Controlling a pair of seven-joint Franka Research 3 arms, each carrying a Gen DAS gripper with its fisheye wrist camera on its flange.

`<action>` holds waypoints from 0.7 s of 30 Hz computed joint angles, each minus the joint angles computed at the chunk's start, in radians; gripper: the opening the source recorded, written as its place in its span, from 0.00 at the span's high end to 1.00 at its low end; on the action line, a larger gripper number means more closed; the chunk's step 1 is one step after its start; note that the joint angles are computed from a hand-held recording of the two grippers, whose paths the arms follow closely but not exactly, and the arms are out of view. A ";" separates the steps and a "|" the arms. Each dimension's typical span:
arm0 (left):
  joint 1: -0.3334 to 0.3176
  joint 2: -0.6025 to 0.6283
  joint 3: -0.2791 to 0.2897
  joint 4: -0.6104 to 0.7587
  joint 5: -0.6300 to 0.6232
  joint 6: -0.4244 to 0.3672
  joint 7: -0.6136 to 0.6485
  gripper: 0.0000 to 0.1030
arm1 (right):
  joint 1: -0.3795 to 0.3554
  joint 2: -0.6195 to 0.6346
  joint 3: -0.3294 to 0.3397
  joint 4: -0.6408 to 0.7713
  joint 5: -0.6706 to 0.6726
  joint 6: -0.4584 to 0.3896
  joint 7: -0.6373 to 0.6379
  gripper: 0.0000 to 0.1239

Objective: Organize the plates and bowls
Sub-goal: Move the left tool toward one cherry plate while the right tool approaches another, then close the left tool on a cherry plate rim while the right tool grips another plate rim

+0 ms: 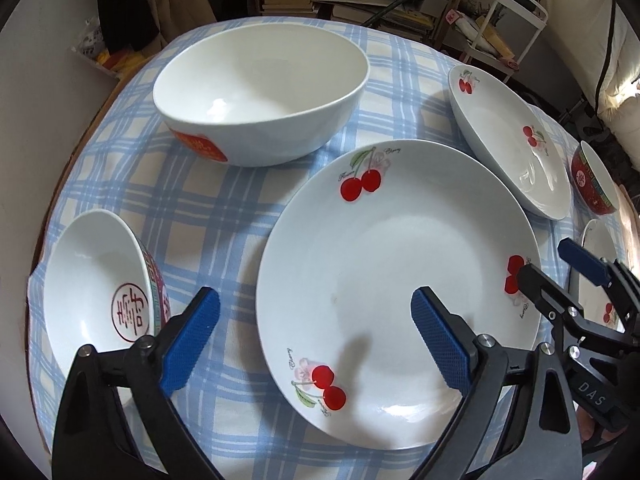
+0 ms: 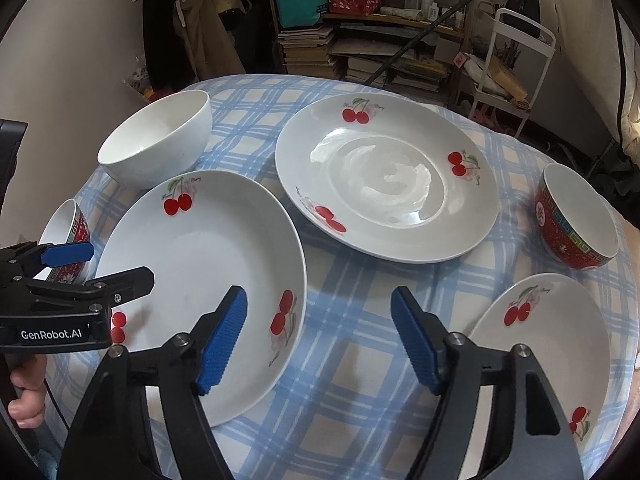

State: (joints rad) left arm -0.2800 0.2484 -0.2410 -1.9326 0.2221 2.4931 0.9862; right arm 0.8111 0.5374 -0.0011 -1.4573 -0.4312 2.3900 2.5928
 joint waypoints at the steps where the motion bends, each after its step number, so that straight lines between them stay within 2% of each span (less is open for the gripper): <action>1: 0.006 0.004 -0.004 -0.001 -0.021 0.005 0.005 0.25 | 0.003 0.002 -0.003 0.001 -0.005 -0.004 0.003 0.40; 4: 0.000 0.005 0.006 -0.009 -0.008 0.020 -0.032 0.35 | 0.008 0.005 -0.007 0.003 -0.018 -0.007 0.010 0.40; 6: -0.010 0.012 0.011 0.000 0.022 0.008 -0.047 0.37 | -0.001 0.000 -0.003 -0.011 -0.008 0.015 0.014 0.49; 11: -0.010 0.013 0.010 -0.003 0.044 0.019 -0.067 0.53 | -0.014 0.009 0.009 -0.007 0.030 0.011 -0.013 0.70; 15: -0.003 0.007 0.005 -0.010 0.027 0.025 -0.062 0.54 | -0.019 0.008 0.013 -0.012 0.055 0.034 -0.027 0.77; 21: -0.004 0.000 0.007 -0.017 0.034 0.022 -0.066 0.54 | -0.009 0.012 0.005 -0.007 0.057 0.031 -0.031 0.79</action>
